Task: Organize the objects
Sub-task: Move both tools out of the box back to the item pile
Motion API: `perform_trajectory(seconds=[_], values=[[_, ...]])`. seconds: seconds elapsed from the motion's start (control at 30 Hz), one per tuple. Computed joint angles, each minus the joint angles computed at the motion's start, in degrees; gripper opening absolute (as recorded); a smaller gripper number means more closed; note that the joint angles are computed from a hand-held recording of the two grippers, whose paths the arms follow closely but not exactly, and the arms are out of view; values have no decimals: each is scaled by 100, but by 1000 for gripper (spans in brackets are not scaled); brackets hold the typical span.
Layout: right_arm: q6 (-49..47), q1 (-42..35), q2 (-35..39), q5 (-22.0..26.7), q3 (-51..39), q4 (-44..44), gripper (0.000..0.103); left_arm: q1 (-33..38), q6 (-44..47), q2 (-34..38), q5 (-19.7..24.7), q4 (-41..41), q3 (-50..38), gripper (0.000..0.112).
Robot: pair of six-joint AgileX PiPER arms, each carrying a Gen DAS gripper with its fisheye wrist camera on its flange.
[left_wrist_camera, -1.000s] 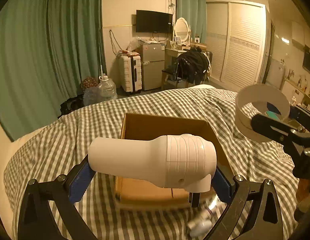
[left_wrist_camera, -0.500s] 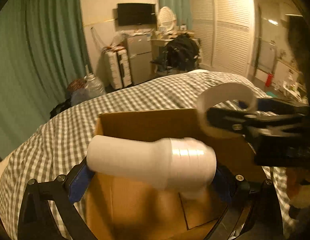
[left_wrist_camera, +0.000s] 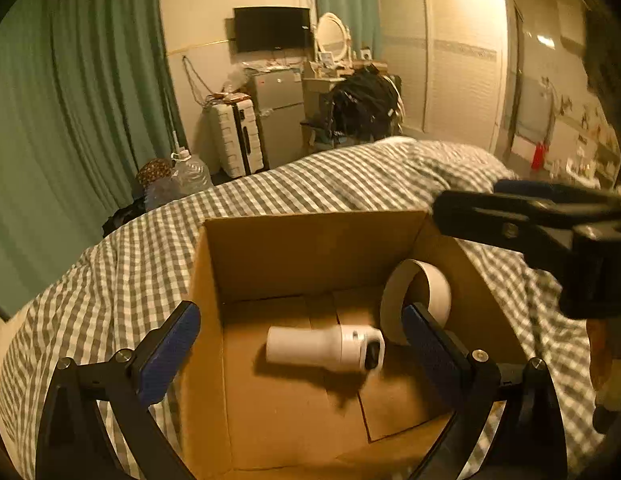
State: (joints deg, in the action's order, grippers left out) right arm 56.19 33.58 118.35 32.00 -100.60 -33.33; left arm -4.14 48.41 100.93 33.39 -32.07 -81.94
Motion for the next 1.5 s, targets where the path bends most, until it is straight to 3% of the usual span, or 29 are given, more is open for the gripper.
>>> perform_trajectory(seconds=[0.27, 0.5, 0.67, 0.83, 1.0, 1.2, 1.5], values=[[1237, 422, -914, 280, 1057, -1220, 97, 501, -280, -517, 615, -228, 244, 103], [2293, 1003, -1745, 746, 2097, -1982, 97, 813, -317, -1295, 259, -96, 1201, 103], [2280, 1274, -1939, 787, 2578, -1697, 97, 785, -954, -1753, -152, 696, 1889, 103], [2273, 1701, -1680, 838, 2990, -1297, 97, 909, -667, -2316, -519, 761, 2934, 103], [2140, 1820, -1449, 304, 3376, -701, 97, 1118, -391, -2709, -391, 625, 3543, 103], [2073, 1877, -1450, 9, 3494, -508, 96, 1341, 418, -3049, 49, -68, 3961, 103], [1271, 1807, -1074, -396, 3417, 309, 79, 1126, 699, -2838, 360, -73, 4265, 103]])
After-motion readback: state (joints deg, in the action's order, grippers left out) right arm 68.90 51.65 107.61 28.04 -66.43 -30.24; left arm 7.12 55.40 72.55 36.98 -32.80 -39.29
